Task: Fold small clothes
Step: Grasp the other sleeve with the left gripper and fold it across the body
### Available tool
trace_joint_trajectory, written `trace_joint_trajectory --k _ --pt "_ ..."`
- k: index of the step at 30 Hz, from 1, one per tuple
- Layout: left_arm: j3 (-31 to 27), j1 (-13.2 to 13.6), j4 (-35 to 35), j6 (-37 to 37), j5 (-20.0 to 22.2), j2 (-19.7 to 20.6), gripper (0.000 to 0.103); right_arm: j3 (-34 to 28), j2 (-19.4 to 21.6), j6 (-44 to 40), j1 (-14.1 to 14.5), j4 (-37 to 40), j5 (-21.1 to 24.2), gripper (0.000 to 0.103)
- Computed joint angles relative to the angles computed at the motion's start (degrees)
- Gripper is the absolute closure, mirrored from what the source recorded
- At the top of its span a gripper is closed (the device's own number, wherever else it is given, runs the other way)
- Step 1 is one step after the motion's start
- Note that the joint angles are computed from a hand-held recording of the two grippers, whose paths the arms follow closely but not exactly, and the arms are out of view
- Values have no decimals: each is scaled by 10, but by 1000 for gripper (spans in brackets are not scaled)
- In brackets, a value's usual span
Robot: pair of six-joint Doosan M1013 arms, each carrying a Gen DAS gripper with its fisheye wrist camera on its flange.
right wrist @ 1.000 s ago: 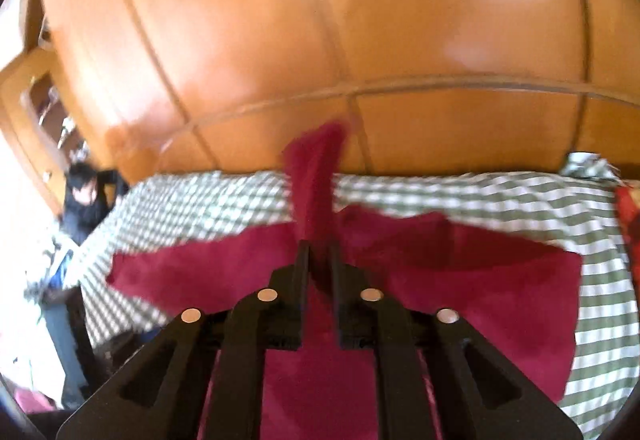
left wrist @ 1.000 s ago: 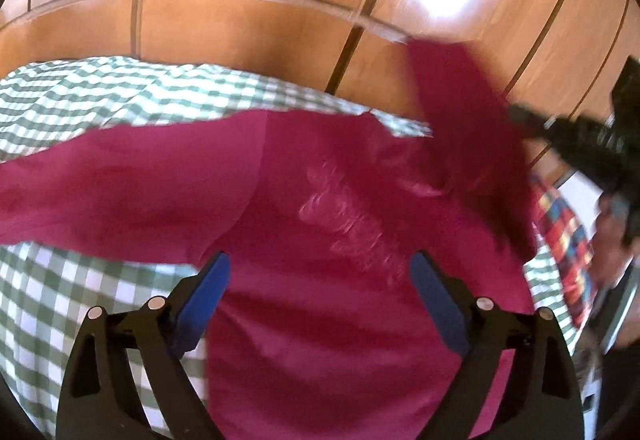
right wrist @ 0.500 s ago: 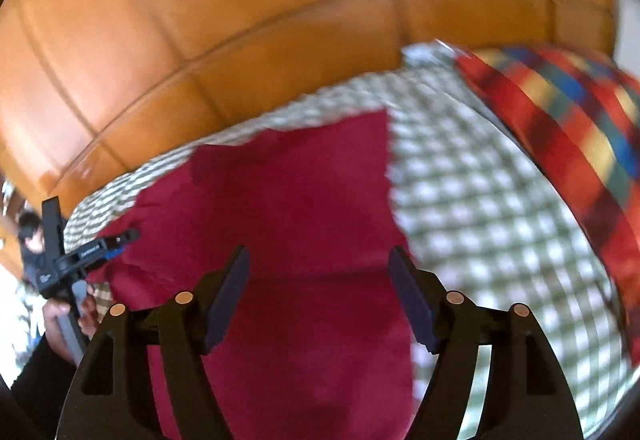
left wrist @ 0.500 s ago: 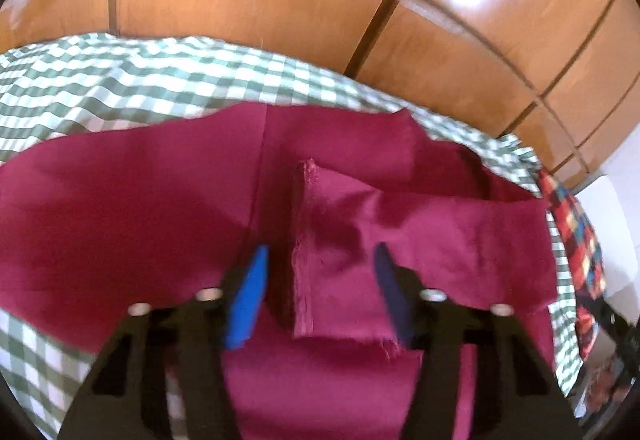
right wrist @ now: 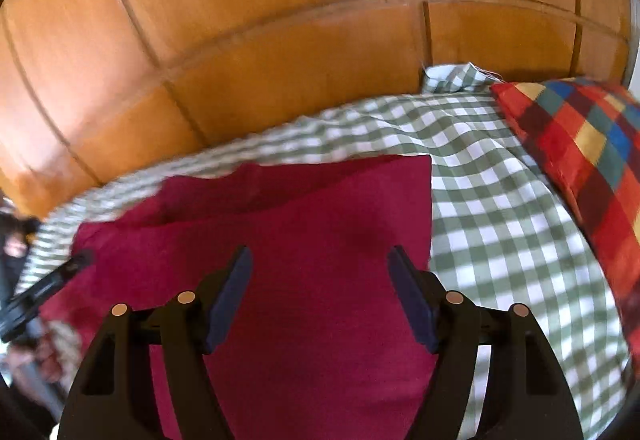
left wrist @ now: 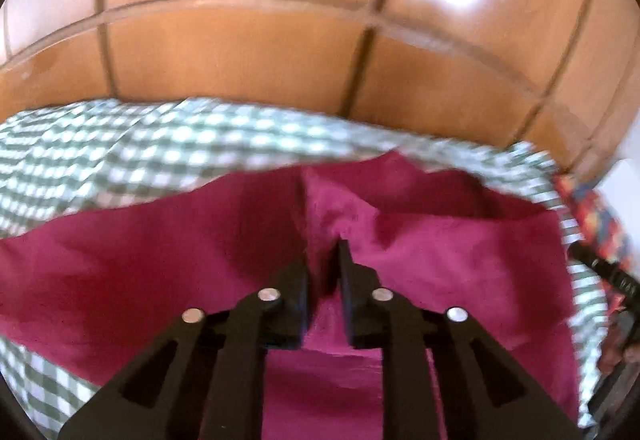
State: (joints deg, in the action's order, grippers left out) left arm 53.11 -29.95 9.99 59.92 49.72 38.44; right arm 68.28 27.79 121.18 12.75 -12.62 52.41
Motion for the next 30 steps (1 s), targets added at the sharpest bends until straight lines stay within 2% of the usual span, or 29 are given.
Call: trace_joint_trajectory --k 1,2,3,4,6,7,9,12,15,16,17,18,19,23,25,26,30 --pt "-8 -2 27 -19 28 10 87 -5 10 9 2 -25 19 33" --pt "-18 -1 34 -20 51 18 80 1 20 21 4 -54 30 33" --pt "-13 3 19 -15 50 19 80 18 14 30 5 -68 10 33" --pt "1 4 20 -21 33 12 80 35 7 45 8 -87 -14 33" --pt "11 -1 45 -43 26 3 82 44 2 59 10 -102 -23 33" --pt "27 -3 57 -60 -2 -9 83 44 2 60 11 -104 -23 33" --pt "59 -6 61 -63 -75 -31 77 43 3 60 12 -111 -20 32" --pt "49 -11 44 -16 -91 -29 76 43 4 61 15 -120 -17 31" --pt "-4 -13 10 37 -38 6 73 43 3 63 14 -121 -19 30" --pt "-37 -14 16 39 11 30 73 43 4 63 14 -120 -20 30" --pt "-55 -15 24 36 40 46 73 43 4 64 14 -121 -21 30" --pt "-56 -13 23 39 39 52 73 43 4 65 15 -123 -20 30" --pt "-41 -14 33 32 14 47 73 43 4 66 15 -125 -20 30" --pt "-42 -14 34 30 26 42 73 44 4 69 15 -126 -22 30" --pt "-23 -12 25 24 22 25 73 43 5 70 16 -128 -20 29" --pt "-11 -11 19 13 19 16 68 43 5 70 16 -128 -20 29" --pt "86 13 -59 -37 -28 -48 68 37 9 74 21 -146 -6 28"
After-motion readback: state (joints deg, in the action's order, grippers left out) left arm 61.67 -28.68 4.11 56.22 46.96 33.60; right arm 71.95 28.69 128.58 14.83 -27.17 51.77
